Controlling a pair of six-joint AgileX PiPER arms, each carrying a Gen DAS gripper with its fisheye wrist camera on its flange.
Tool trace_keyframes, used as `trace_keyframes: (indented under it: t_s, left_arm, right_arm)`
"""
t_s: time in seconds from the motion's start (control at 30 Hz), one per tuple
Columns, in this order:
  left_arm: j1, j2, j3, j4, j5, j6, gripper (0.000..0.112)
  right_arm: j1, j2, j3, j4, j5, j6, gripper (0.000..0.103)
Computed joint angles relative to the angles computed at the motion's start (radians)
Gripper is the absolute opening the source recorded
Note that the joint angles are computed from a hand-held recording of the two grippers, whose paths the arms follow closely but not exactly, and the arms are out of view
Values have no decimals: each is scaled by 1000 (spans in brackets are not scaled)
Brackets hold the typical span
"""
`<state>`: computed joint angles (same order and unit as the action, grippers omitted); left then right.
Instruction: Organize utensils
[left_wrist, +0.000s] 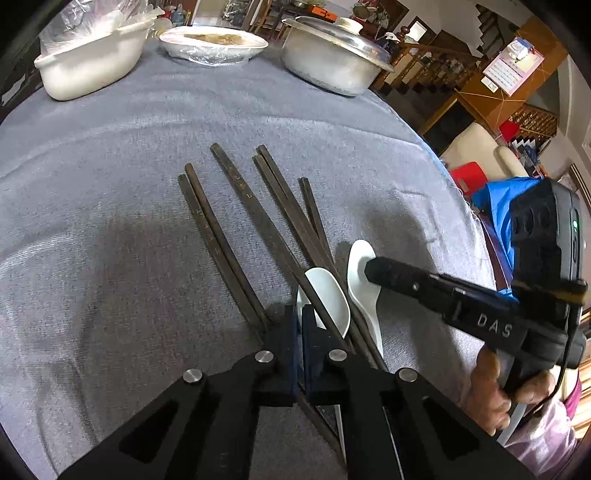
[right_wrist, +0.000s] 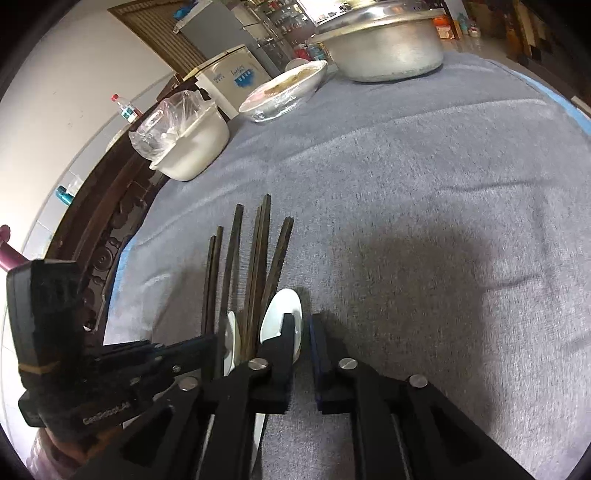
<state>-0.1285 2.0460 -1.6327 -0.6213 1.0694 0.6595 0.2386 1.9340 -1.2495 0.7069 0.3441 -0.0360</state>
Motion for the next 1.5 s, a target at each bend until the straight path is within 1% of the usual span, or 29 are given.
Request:
trace_keyframes:
  t_s: [0.03,0.1,0.17,0.23,0.27,0.3,0.33,0.4,0.43,0.47,0.5,0.53,0.6,0.7,0.83,0.9,1.0,1.07,1.1,1.2,1.23,1.27,1.3,1.4,1.43,1.5]
  left_arm:
    - [1,-5,6,1,-6,4,2]
    - [5,-17,19,-3,-16,17,2]
    - [15,-25,25,-7,-16,29,2]
    - [17,-39,33,-2,-26,32,2]
    - [22,-52,43,-15,-28,50,2]
    - [25,-67,54,-22,-32,58,2]
    - [28,-79,62,-26,-30,62,4]
    - [23,-95,72,-36,-17,72,14]
    - [17,-106,83,-31,-23,75,32]
    - [3,-119,99,-16,-46,71,51]
    - [-19,-144,133,1,-100,75,54]
    - [-38,-153,146,14,-129,73,55]
    - [-64,-154,153,40,-153,60,55]
    - [-78,-143,158,100,-189,22,55]
    - [-19,-153,183,108,-194,50,56]
    - [29,-149,180,109,-179,59,56]
    - [99,-145,165,136,-153,44,56]
    - [113,-150,146,158,-140,4,56]
    - [118,-160,140,139,-132,13,56]
    - [90,-209,152,92,-136,71,56]
    - [60,-230,159,83,-146,99,57]
    - [35,-241,163,84,-155,112,61]
    - [-9,-253,171,102,-174,127,64]
    - [-83,-240,170,160,-199,151,65]
    - [-94,-218,157,166,-182,169,65]
    - [-93,-147,91,181,-105,168,64]
  right_arm:
    - [-5,2,-1,36,0,-37,21]
    - [-4,8,-10,55,-1,-64,31]
    - [4,14,-23,21,-7,-46,32]
    - [20,23,-42,-75,-19,30,32]
    - [30,29,-57,-134,-17,69,25]
    - [35,37,-72,-167,-3,90,9]
    - [38,49,-90,-184,18,97,7]
    - [60,41,-81,-271,-7,159,7]
    - [68,34,-70,-303,-20,191,7]
    - [70,27,-53,-304,-35,200,6]
    - [71,18,-36,-297,-52,204,6]
    - [74,5,-9,-289,-77,208,6]
    - [84,-18,35,-357,-113,292,6]
    - [85,-57,96,-364,-143,317,6]
    - [72,-88,145,-318,-148,278,6]
    - [67,-97,164,-221,-158,185,6]
    - [74,-95,167,-212,-170,180,6]
    - [74,-90,169,-125,-179,103,6]
    - [73,-87,169,-78,-183,60,6]
    - [73,-85,168,-58,-185,45,6]
    - [69,-85,170,-12,-182,-2,6]
    - [65,-84,170,28,-179,-40,6]
    - [60,-85,171,72,-173,-84,6]
    - [53,-90,178,115,-162,-130,6]
    - [52,-92,181,128,-162,-146,6]
    - [48,-96,191,197,-162,-216,6]
